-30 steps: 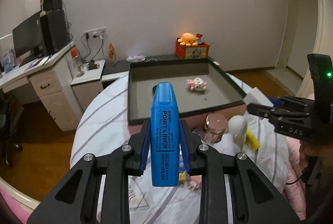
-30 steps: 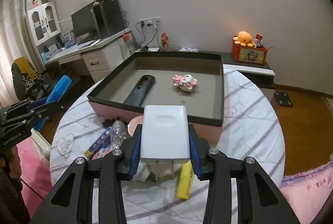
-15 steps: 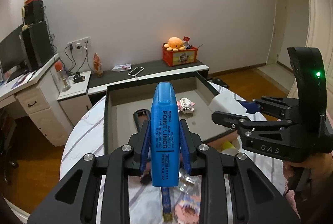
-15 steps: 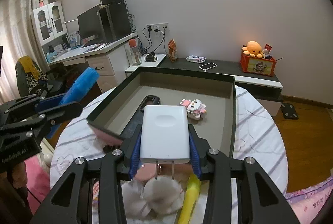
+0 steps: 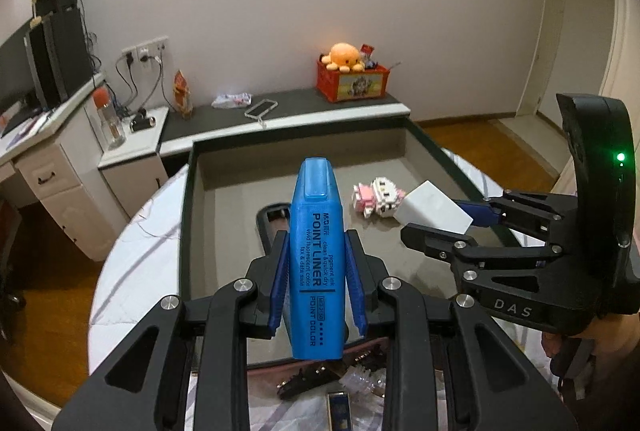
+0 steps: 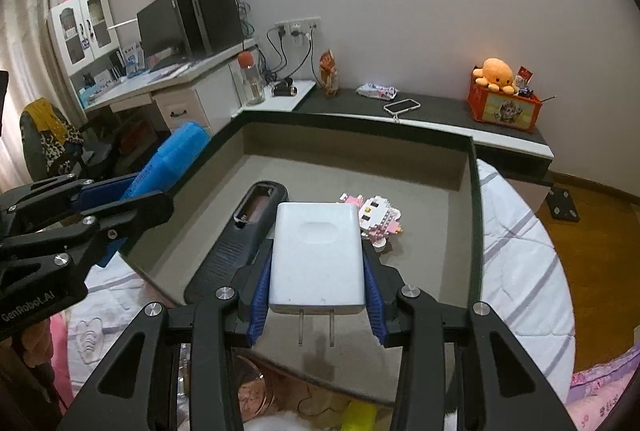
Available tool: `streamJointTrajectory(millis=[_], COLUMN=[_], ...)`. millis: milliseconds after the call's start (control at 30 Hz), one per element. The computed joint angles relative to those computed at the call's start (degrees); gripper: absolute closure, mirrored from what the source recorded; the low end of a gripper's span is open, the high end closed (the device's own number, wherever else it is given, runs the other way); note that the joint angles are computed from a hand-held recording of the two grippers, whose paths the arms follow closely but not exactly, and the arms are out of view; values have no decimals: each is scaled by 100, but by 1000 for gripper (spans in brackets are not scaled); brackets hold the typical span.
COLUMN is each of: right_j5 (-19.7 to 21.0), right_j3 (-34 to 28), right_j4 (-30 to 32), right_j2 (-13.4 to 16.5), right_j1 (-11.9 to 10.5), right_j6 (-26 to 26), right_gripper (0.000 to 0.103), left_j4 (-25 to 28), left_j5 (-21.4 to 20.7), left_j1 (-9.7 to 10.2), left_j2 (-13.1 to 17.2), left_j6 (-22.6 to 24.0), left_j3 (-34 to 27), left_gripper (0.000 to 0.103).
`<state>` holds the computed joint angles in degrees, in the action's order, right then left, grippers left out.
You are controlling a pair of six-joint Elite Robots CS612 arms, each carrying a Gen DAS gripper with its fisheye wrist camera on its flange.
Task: Organize rigid objects
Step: 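Carry the highlighter and charger into the pink box and open both grippers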
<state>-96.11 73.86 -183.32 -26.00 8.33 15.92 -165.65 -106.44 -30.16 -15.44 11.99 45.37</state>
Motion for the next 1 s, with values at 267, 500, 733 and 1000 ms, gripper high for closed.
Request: streamJointTrajectory(millis=[267, 500, 733, 1000], right_j5=[-121, -143, -711, -1437], right_j3=[-154, -45, 319, 995], right_j4=[485, 439, -92, -1299], right_j2=[101, 42, -183, -516], right_j1=[-12, -1, 137, 438], right_j6=[135, 230, 358, 280], right_gripper=[62, 61, 24, 22], left_j4=[477, 358, -734, -2166], left_j5=[55, 80, 190, 791], left_j1=[-75, -95, -59, -30], left_j2=[231, 160, -282, -841], left_j6=[133, -43, -313, -625], left_j3=[-343, -145, 757, 1982], left_gripper=[76, 62, 14, 0])
